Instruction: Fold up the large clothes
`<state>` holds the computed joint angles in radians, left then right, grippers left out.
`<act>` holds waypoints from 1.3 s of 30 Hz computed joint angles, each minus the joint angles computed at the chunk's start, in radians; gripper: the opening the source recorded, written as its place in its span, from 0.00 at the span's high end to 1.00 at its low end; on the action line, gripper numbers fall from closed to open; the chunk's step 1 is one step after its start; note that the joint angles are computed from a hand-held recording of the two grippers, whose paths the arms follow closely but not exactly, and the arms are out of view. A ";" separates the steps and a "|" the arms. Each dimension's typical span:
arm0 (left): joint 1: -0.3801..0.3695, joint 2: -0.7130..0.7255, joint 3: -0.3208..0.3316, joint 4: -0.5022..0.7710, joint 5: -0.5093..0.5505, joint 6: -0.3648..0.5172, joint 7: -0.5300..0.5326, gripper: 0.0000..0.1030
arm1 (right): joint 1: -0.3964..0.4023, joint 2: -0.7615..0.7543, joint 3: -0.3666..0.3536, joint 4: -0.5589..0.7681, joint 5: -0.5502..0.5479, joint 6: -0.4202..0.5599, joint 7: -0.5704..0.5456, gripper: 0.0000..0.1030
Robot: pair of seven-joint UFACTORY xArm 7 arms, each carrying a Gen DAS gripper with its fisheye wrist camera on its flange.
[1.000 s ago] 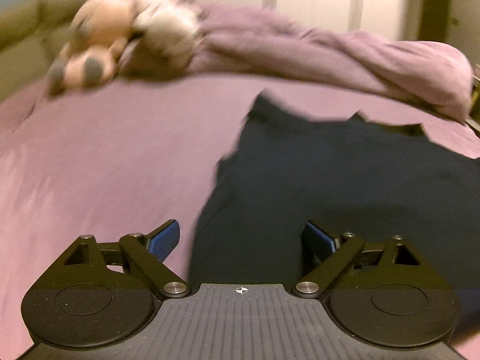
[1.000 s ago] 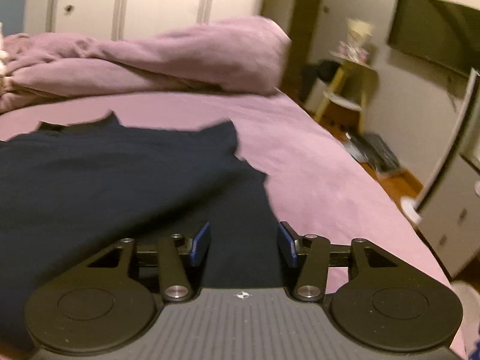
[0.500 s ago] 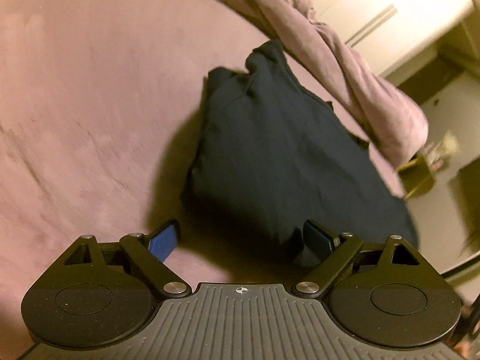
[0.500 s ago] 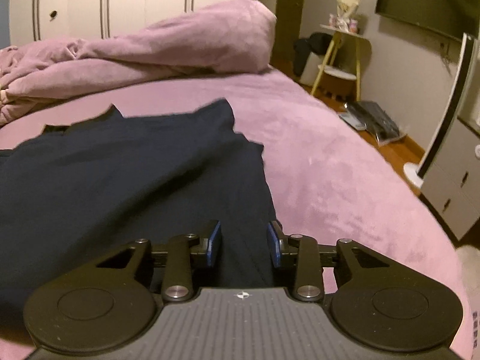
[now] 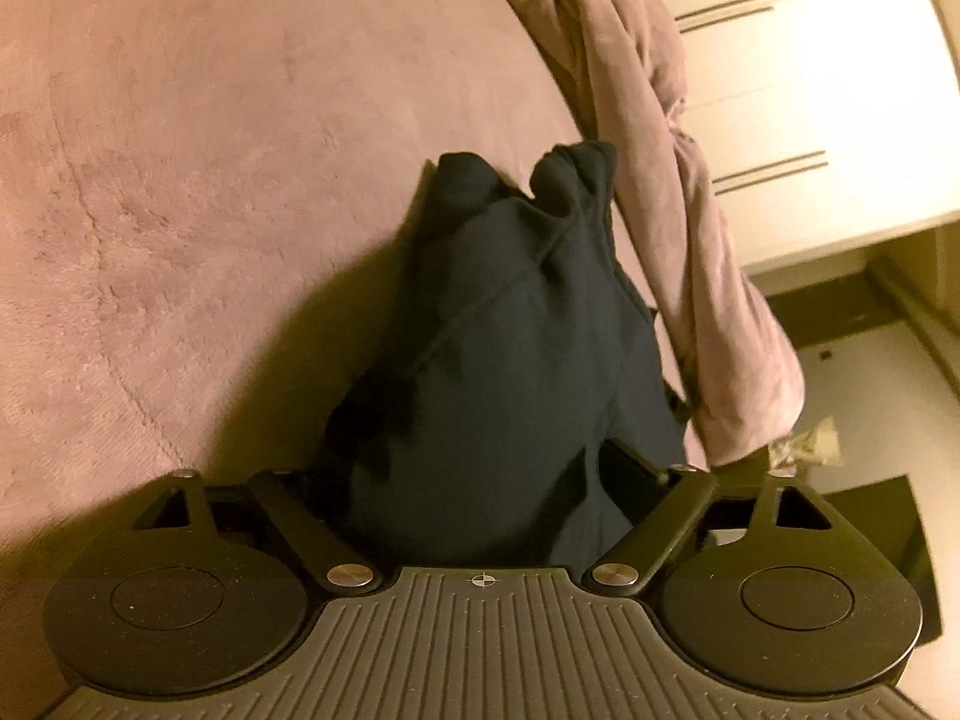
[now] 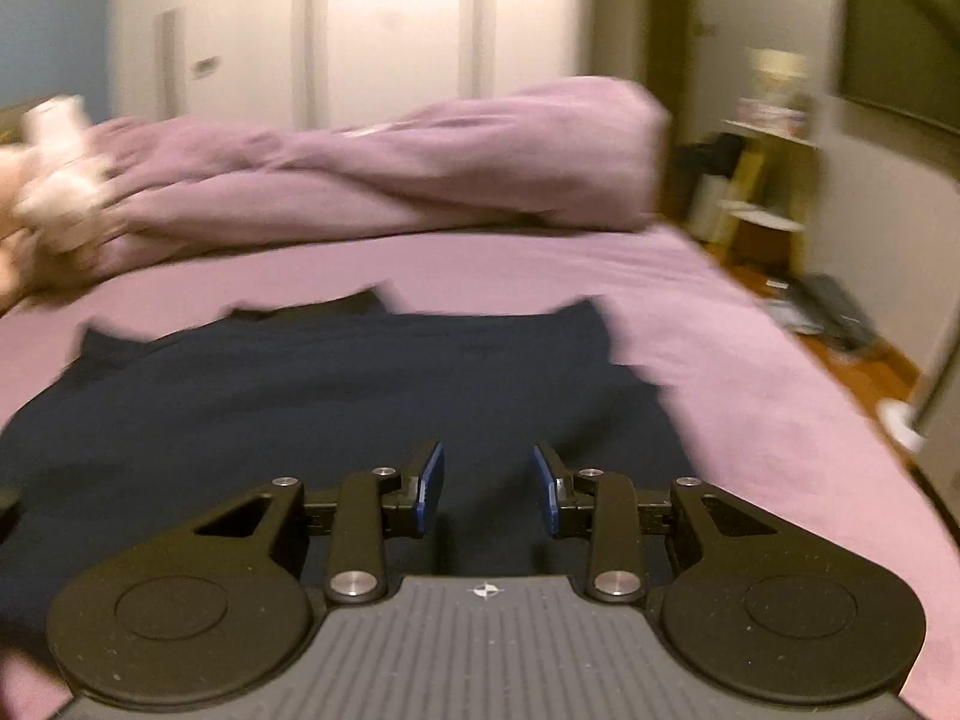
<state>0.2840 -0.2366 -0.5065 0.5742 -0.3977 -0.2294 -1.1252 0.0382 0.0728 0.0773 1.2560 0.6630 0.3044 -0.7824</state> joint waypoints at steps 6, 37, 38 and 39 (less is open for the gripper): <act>-0.175 -0.038 0.172 -0.051 0.055 -0.060 0.009 0.40 | 0.054 -0.013 0.045 -0.043 0.159 0.065 -0.177 0.81; -0.132 0.000 0.158 0.042 0.042 0.049 0.097 0.43 | 0.103 -0.040 0.049 -0.130 0.092 0.041 -0.163 0.84; -0.114 -0.004 0.145 0.049 0.059 0.069 0.092 0.43 | 0.090 -0.043 0.063 -0.143 0.078 0.032 -0.161 0.84; -0.089 -0.009 0.126 0.059 0.081 0.097 0.087 0.43 | 0.111 -0.035 0.036 -0.146 0.021 0.052 -0.129 0.84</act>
